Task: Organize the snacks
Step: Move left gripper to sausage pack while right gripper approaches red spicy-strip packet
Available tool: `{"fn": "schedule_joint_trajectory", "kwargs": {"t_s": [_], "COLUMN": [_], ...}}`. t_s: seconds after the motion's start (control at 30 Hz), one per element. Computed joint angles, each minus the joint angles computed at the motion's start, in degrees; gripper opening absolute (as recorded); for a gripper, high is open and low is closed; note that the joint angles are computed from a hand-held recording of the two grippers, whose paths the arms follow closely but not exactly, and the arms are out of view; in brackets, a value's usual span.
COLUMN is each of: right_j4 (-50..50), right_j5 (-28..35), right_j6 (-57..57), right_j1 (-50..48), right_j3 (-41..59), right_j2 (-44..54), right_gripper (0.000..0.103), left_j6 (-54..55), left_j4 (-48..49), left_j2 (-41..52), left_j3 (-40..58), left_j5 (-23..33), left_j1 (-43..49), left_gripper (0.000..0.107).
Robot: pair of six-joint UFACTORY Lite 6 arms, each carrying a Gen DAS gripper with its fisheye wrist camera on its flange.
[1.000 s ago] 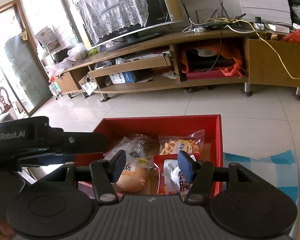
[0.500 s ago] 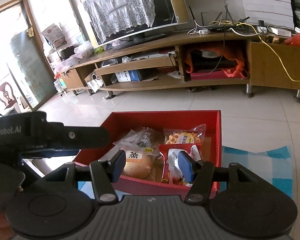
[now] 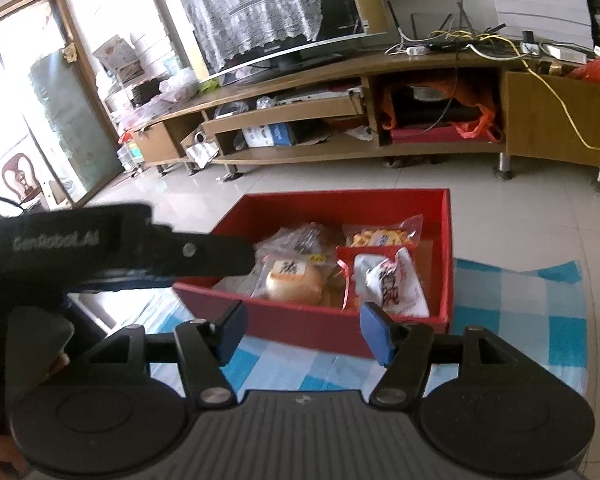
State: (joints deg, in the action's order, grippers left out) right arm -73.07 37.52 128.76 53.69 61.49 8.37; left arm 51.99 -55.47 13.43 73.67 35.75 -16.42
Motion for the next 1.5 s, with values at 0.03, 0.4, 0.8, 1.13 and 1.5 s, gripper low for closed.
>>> {"fn": "schedule_joint_trajectory", "kwargs": {"t_s": [0.03, 0.4, 0.8, 1.13, 1.5], "right_j4": [0.27, 3.15, 10.07, 13.75, 11.81], "right_j5": [0.26, 3.46, 0.71, -3.18, -1.74], "right_j6": [-0.05, 2.83, -2.77, -6.9, -4.84], "right_j1": [0.69, 6.89, 11.77, 12.24, 13.63], "right_j3": [0.14, -0.87, 2.33, 2.43, 1.19], "right_j2": [0.07, -0.29, 5.07, 6.66, 4.06], "right_gripper": [0.062, 0.062, 0.062, 0.063, 0.063], "left_j6": [0.11, 1.87, 4.69, 1.98, 6.46], "left_j4": [-0.15, -0.93, 3.25, 19.21, 32.42], "left_j2": [-0.49, -7.43, -17.7, -26.31, -43.21], "left_j3": [-0.55, -8.99, -21.6, -32.57, -50.13], "left_j5": [0.49, 4.26, 8.16, 16.38, 16.21], "left_j1": [0.32, 5.34, 15.06, 27.82, 30.06], "left_gripper": [0.103, 0.103, 0.103, 0.103, 0.103]}}
